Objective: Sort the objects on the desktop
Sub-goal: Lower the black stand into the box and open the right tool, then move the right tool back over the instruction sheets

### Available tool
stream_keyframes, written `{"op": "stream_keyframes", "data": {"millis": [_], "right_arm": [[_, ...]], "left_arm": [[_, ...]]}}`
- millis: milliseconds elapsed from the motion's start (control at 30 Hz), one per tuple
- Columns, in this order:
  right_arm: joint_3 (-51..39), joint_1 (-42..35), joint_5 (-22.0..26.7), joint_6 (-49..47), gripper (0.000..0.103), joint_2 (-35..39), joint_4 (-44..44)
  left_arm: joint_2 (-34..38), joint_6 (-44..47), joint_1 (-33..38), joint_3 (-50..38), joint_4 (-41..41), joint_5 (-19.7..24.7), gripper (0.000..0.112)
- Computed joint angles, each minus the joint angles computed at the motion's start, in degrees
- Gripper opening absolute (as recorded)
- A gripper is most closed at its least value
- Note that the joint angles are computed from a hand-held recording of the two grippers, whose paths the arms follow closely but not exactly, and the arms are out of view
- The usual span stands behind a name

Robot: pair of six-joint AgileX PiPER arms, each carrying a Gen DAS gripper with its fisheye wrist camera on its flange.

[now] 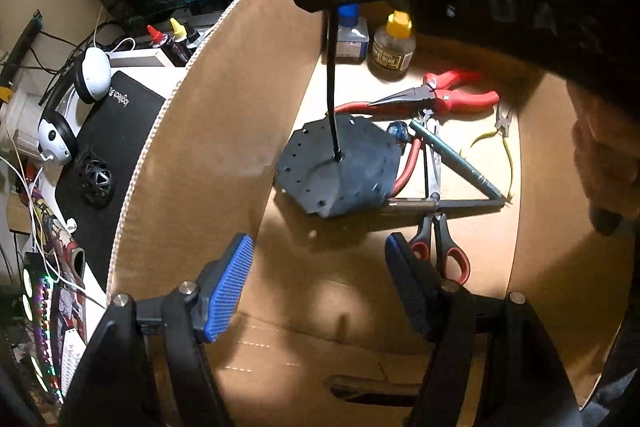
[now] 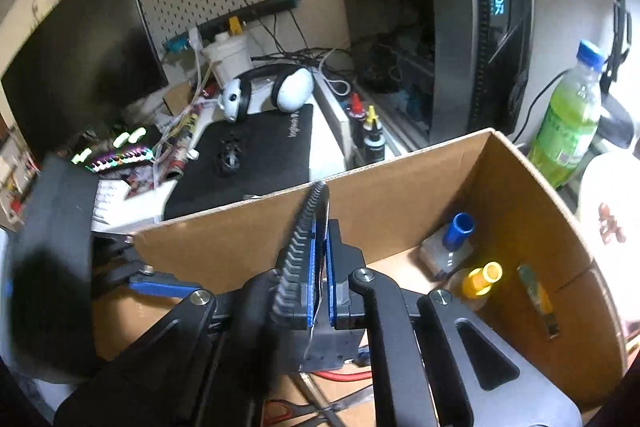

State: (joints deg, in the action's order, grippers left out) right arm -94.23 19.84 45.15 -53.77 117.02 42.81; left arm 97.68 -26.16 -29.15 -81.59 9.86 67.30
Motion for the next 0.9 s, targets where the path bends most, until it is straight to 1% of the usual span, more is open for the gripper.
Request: {"op": "stream_keyframes", "data": {"millis": [100,167,300,367,400,433,533,633,700,733,767,833,900], "right_arm": [[0.1,-0.2,-1.3,-1.2,0.005,0.0,2.1],[0.0,-0.1,-1.3,-0.4,0.005,0.3,2.2],[0.2,-0.6,1.4,2.2,0.005,0.4,-0.1],[0.4,-0.7,2.7,3.9,0.006,0.1,-0.6],[-0.3,-0.2,3.8,5.8,0.008,0.2,-2.7],[-1.1,0.7,4.4,7.8,0.010,0.3,-5.5],[-1.4,2.6,3.2,11.0,0.033,-0.2,-9.5],[-3.3,3.1,4.1,16.3,0.033,0.0,-13.0],[-5.3,2.7,7.4,20.3,0.039,0.4,-15.8],[-6.2,2.4,9.4,22.3,0.046,0.5,-17.3],[-6.5,2.2,11.0,23.4,0.049,0.4,-18.8],[-6.9,1.7,14.0,25.2,0.050,0.0,-21.5],[-5.1,0.8,15.0,25.5,0.051,-1.7,-22.7]], "left_arm": [[0.1,-0.6,-0.5,0.0,1.0,0.2,0.069],[-0.2,-0.7,-0.4,0.3,1.0,-0.1,0.069],[-1.2,-0.4,-0.8,1.2,0.3,-1.1,0.069],[-1.7,-0.9,-2.2,1.5,1.4,-1.4,0.069],[-2.2,-1.1,-2.6,1.8,1.6,-1.8,0.069],[-2.5,-1.3,-2.5,2.1,1.7,-2.1,0.069],[-3.3,-2.0,-1.9,2.7,2.1,-2.7,0.070],[-4.3,-2.0,-1.3,3.4,1.9,-3.4,0.070],[-5.0,-2.2,-1.5,3.7,2.3,-3.6,0.070],[-5.3,-2.3,-1.6,3.8,2.4,-3.7,0.070],[-5.7,-2.7,-1.9,4.0,2.6,-3.7,0.070],[-6.2,-3.2,-2.5,4.3,3.0,-3.8,0.070],[-6.9,-4.2,-3.4,4.5,3.5,-3.8,0.070]]}}
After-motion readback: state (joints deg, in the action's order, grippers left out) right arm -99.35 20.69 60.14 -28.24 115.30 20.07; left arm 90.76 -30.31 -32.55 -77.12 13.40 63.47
